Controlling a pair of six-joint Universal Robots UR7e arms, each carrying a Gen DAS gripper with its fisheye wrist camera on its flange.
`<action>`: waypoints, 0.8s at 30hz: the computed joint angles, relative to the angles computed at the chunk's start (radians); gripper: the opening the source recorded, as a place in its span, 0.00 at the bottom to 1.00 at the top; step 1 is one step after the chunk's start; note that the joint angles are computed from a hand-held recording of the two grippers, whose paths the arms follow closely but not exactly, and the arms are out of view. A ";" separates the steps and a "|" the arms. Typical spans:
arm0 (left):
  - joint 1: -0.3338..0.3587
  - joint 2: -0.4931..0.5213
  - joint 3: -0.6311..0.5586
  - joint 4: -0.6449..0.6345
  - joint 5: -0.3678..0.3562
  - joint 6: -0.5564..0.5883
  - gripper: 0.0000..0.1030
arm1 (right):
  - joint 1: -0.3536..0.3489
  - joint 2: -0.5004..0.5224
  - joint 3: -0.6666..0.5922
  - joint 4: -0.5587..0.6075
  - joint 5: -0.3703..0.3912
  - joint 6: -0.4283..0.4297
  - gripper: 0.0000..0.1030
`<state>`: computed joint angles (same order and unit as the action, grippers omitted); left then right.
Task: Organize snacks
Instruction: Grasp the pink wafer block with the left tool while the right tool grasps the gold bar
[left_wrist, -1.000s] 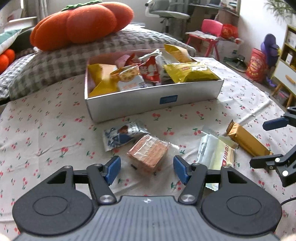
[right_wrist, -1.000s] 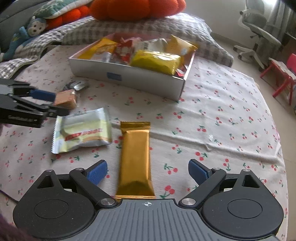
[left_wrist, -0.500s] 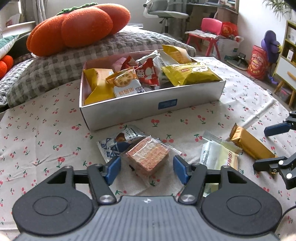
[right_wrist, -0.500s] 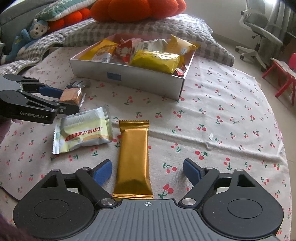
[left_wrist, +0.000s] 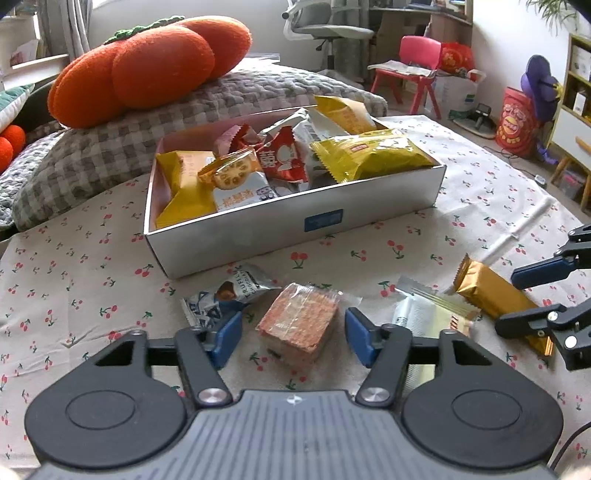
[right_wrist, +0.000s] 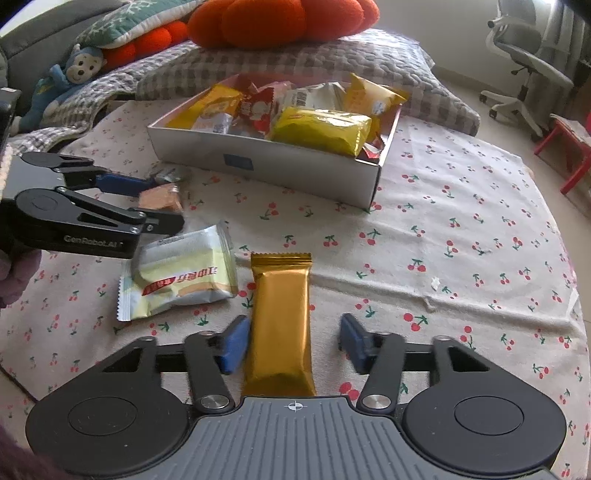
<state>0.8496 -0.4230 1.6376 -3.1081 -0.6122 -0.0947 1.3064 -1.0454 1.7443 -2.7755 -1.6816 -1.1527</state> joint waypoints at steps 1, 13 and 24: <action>-0.003 -0.001 0.000 0.011 0.002 -0.011 0.50 | 0.001 -0.001 -0.002 0.007 0.001 -0.003 0.39; -0.028 -0.019 0.008 0.100 0.000 -0.131 0.31 | 0.003 -0.013 -0.007 0.040 0.002 0.025 0.27; -0.035 -0.046 0.015 0.179 0.008 -0.251 0.30 | 0.006 -0.038 -0.022 0.078 0.043 0.052 0.27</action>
<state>0.8146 -0.4692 1.6530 -2.9290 -0.6043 -0.3461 1.3126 -1.0833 1.7226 -2.6974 -1.6390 -1.1006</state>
